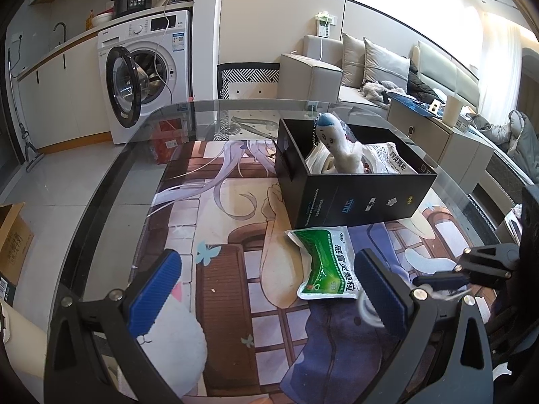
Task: Organize soft objects
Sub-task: 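Grasp the white cable coil with right tool while left grasps the green granule packet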
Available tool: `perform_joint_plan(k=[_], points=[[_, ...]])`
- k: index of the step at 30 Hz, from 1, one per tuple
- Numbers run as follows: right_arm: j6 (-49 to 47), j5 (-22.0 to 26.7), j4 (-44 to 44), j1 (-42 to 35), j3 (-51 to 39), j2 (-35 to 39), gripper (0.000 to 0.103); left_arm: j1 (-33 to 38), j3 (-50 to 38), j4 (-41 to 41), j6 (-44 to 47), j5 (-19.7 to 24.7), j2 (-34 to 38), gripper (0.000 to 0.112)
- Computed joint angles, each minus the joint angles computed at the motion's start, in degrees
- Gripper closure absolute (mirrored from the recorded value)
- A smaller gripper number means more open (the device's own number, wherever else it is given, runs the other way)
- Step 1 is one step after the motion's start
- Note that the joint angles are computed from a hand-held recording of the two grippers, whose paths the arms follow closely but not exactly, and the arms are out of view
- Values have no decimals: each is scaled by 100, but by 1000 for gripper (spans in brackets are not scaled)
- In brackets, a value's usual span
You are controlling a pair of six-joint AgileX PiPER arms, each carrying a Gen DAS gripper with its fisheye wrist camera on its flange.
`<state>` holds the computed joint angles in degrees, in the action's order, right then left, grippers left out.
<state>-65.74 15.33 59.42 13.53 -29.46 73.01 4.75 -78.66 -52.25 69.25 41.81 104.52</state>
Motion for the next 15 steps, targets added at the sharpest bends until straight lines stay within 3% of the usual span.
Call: perform_joint_plan(k=[15], points=[[574, -15, -420, -923, 230, -847, 59, -485, -105, 483, -439, -44, 187, 9]])
